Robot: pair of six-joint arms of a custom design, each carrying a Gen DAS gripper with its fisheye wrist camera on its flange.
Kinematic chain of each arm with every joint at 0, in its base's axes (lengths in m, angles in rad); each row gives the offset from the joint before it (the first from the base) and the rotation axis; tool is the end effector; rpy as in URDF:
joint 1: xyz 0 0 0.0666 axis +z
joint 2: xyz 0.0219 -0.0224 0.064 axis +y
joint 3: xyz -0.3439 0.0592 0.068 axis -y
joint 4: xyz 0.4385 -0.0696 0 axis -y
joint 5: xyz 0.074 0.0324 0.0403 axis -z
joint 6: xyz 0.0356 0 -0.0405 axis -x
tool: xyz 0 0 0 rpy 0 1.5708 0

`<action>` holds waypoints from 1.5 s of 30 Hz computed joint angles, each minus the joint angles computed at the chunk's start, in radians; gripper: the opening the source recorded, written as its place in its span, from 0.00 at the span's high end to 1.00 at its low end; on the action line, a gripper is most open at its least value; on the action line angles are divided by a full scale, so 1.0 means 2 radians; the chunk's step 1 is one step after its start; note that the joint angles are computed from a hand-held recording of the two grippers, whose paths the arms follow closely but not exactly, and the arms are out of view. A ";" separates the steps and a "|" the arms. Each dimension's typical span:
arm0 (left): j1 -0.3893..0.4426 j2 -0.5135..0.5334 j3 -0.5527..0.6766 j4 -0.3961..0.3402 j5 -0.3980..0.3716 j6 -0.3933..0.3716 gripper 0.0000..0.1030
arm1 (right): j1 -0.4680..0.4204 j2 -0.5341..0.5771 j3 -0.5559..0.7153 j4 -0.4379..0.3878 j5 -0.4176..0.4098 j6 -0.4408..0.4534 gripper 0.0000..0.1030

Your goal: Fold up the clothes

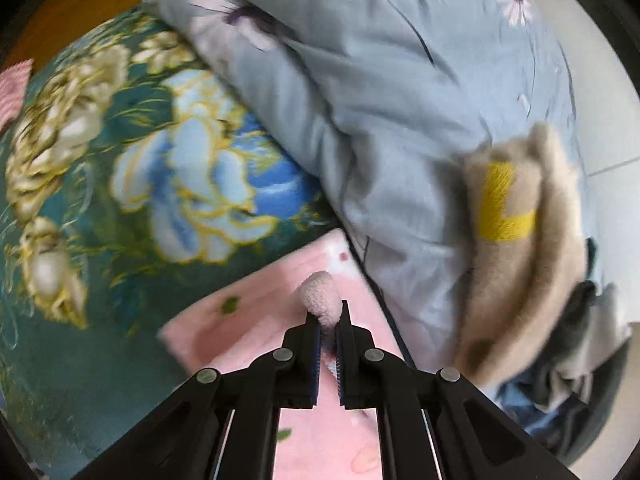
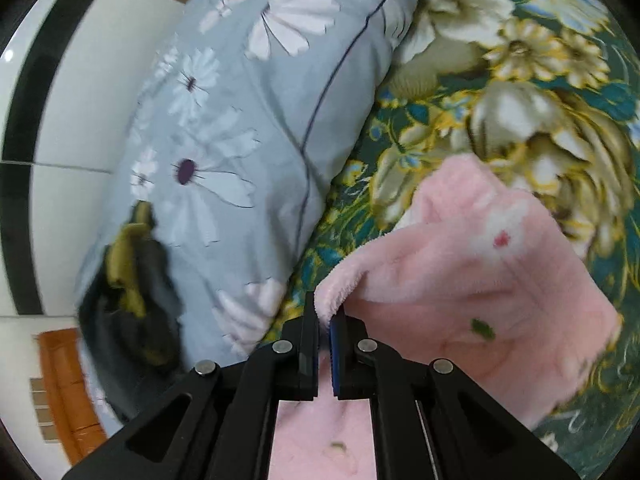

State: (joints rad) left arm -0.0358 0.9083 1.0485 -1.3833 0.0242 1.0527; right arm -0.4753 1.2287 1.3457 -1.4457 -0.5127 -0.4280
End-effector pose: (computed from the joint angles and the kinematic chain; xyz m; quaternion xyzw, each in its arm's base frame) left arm 0.3330 -0.0132 0.4010 -0.4785 0.8627 -0.0947 0.1334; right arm 0.3911 -0.1821 0.4266 0.3916 0.8773 0.2489 0.1227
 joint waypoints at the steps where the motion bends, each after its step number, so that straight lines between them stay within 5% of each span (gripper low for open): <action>1: 0.000 0.003 -0.003 0.010 0.001 -0.006 0.92 | 0.002 0.005 -0.001 0.001 0.004 0.004 0.96; 4: 0.003 0.002 -0.004 0.022 0.016 -0.056 0.86 | 0.008 0.018 -0.004 0.003 0.014 0.017 0.93; 7: 0.012 -0.011 -0.003 0.024 0.034 -0.104 0.56 | 0.009 0.014 -0.009 0.002 0.021 0.045 0.89; 9: 0.020 -0.038 -0.005 0.021 0.029 -0.114 0.31 | 0.008 0.008 -0.010 0.000 0.022 0.066 0.48; 11: 0.026 -0.063 -0.006 0.015 0.019 -0.119 0.24 | 0.007 -0.009 -0.009 0.008 0.014 0.084 0.35; 14: 0.029 -0.104 -0.026 -0.025 0.001 -0.115 0.18 | -0.009 -0.056 -0.019 0.014 -0.002 0.106 0.34; 18: 0.021 -0.153 -0.075 -0.059 0.008 -0.105 0.18 | -0.062 -0.123 -0.056 -0.026 0.007 0.144 0.34; 23: 0.025 -0.180 -0.128 -0.034 0.036 -0.081 0.18 | -0.166 -0.181 -0.128 -0.089 0.019 0.184 0.34; 27: 0.030 -0.165 -0.137 -0.010 0.037 -0.081 0.18 | -0.205 -0.195 -0.180 -0.085 -0.037 0.147 0.34; 32: 0.036 -0.145 -0.134 0.000 0.029 -0.075 0.20 | -0.192 -0.203 -0.211 -0.018 -0.072 0.048 0.34; 34: 0.040 -0.144 -0.133 0.001 0.030 -0.061 0.30 | -0.181 -0.201 -0.212 -0.003 -0.072 0.018 0.39; 36: 0.048 -0.144 -0.131 0.004 0.037 -0.047 0.57 | -0.167 -0.193 -0.202 -0.002 -0.064 0.008 0.74; 41: 0.049 -0.130 -0.109 -0.005 0.040 -0.042 0.85 | -0.134 -0.168 -0.152 -0.023 -0.036 0.031 0.88; 45: 0.037 -0.118 -0.074 -0.012 0.028 -0.056 0.88 | -0.135 -0.160 -0.102 -0.042 -0.052 0.063 0.90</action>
State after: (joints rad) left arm 0.0385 0.6723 0.9006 -1.4081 0.0796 0.9406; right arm -0.7452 0.9084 1.1425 -1.5297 -0.6176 -0.3018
